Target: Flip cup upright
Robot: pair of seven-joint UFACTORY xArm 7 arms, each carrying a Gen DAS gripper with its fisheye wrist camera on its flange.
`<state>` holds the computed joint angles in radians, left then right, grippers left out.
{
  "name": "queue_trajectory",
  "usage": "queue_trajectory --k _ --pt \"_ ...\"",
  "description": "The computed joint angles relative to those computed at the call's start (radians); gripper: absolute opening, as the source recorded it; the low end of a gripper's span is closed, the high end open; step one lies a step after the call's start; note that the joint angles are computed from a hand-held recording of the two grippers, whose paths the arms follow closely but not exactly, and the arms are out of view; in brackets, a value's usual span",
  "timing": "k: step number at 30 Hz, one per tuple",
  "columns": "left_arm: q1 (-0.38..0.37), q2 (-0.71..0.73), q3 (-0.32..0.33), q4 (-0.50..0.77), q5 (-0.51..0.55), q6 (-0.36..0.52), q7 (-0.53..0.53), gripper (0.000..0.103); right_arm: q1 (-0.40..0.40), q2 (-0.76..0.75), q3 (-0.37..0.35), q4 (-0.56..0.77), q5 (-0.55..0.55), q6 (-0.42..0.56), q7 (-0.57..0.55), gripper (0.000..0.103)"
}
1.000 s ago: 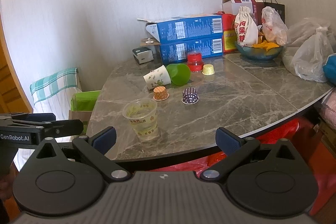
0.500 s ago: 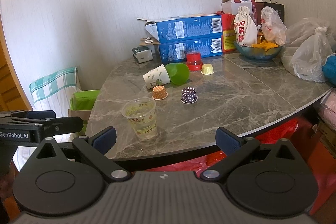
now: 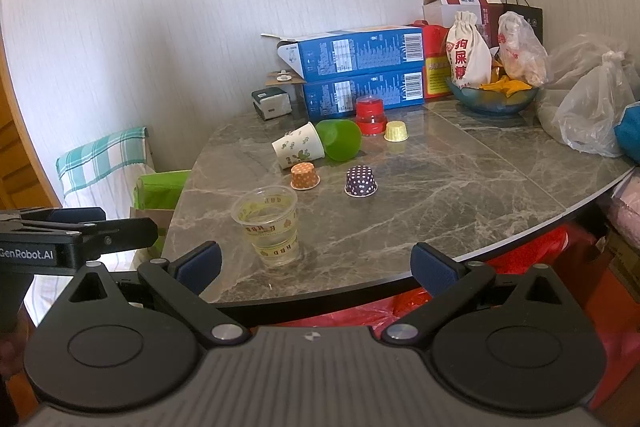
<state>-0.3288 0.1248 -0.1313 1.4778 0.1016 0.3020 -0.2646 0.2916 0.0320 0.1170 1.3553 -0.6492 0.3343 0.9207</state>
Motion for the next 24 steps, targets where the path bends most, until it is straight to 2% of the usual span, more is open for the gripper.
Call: queue_trajectory --k 15,20,24 --pt "0.0 0.009 0.003 0.005 0.005 -0.002 -0.002 0.103 0.002 0.002 -0.002 0.002 0.005 0.001 -0.001 0.102" --pt "-0.012 0.016 0.028 0.006 0.073 -0.02 -0.076 0.103 0.001 0.007 -0.003 0.004 0.011 0.004 -0.003 0.102" --pt "-0.004 0.029 0.028 0.02 0.077 -0.015 -0.081 0.103 0.004 0.017 -0.005 0.009 0.019 0.008 -0.006 0.102"
